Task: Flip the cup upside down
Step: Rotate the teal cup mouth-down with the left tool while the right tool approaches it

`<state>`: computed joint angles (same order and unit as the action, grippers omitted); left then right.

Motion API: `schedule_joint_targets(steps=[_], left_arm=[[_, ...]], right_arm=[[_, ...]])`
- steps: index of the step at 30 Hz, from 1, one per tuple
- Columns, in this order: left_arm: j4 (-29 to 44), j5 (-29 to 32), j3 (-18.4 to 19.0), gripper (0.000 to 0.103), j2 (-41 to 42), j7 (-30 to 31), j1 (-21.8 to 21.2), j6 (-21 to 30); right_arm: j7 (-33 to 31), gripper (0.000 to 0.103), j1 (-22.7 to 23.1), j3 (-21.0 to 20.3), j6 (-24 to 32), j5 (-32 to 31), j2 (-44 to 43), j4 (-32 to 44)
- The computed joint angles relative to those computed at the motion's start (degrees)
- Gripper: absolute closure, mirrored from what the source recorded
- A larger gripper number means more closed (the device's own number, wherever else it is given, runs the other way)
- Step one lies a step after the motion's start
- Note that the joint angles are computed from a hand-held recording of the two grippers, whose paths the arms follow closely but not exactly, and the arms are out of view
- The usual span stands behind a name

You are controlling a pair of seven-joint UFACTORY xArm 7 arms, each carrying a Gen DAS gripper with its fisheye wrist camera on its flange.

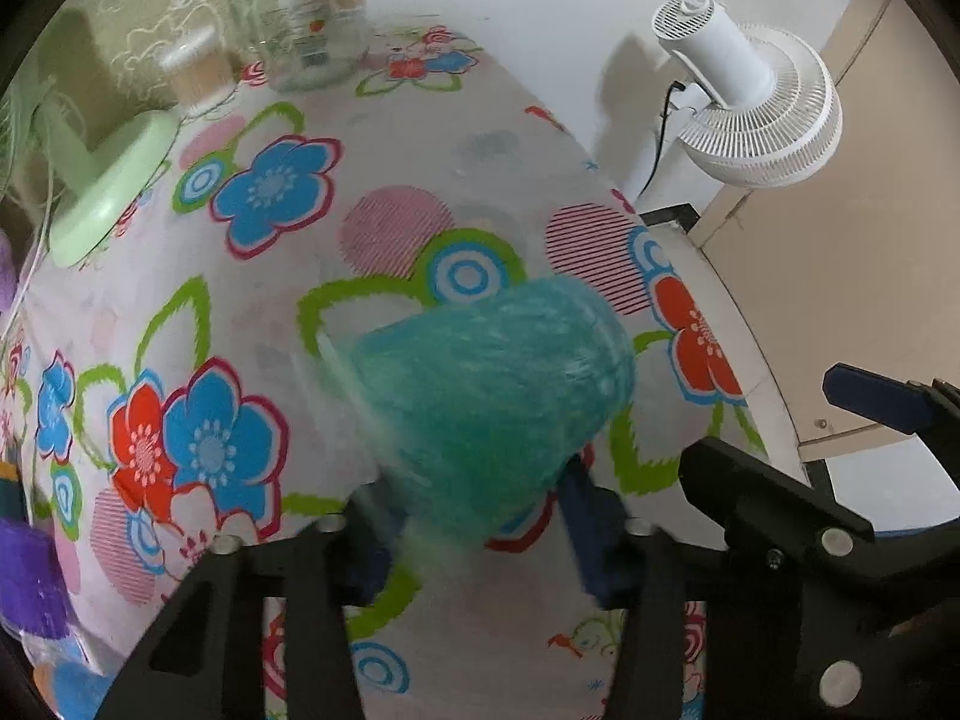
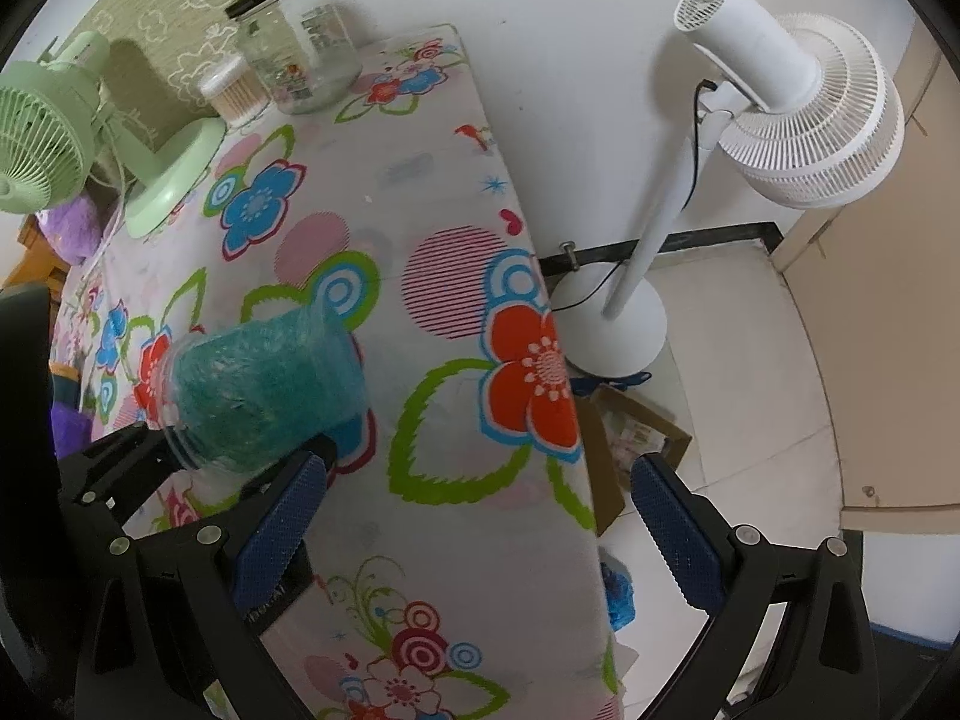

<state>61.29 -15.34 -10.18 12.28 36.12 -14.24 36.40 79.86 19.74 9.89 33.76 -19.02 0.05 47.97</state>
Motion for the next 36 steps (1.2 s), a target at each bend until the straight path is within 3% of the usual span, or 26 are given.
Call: schedule_joint_targets(steps=[5, 7, 21, 26, 29, 31, 34, 36], left_arm=[[-1.8, -4.5, -0.3, 0.076, -1.8, 2.5, 1.5, -0.4], [-2.8, -4.9, 0.0, 0.088, -2.4, 2.4, 1.4, -1.2], [-14.2, -6.7, 4.1, 0.095, -12.9, -6.0, 3.2, -3.3], [-16.6, -7.6, 5.7, 0.094, -15.2, -8.5, 4.0, 1.1], [-17.6, -8.3, 6.1, 0.086, -16.5, -7.3, 3.9, 2.2], [-17.6, -10.1, 6.7, 0.049, -16.9, -6.8, 4.0, 4.1], [-19.3, -13.3, 7.4, 0.025, -19.7, -4.4, 4.0, 3.7], [-20.2, -13.8, 7.9, 0.022, -21.6, -2.4, 3.8, 4.1]], right_arm=[[-0.1, 0.001, 0.6, 0.3, 0.4, -0.2, 0.7, 1.1], [-0.2, 0.001, 0.9, 0.3, 0.6, -0.2, 0.8, 1.5], [-4.1, 0.0, 4.8, 1.5, 0.0, 2.5, 4.4, 6.5], [-5.6, 0.0, 6.9, 1.8, 0.7, 3.6, 6.0, 8.6], [-6.4, 0.0, 7.9, 1.8, 1.6, 4.3, 6.9, 9.5], [-6.5, 0.0, 8.4, 1.8, 2.0, 4.6, 7.1, 9.9], [-6.2, 0.001, 9.0, 1.8, 2.4, 4.8, 6.9, 10.2], [-5.9, 0.001, 9.2, 1.8, 2.4, 4.9, 6.7, 10.4]])
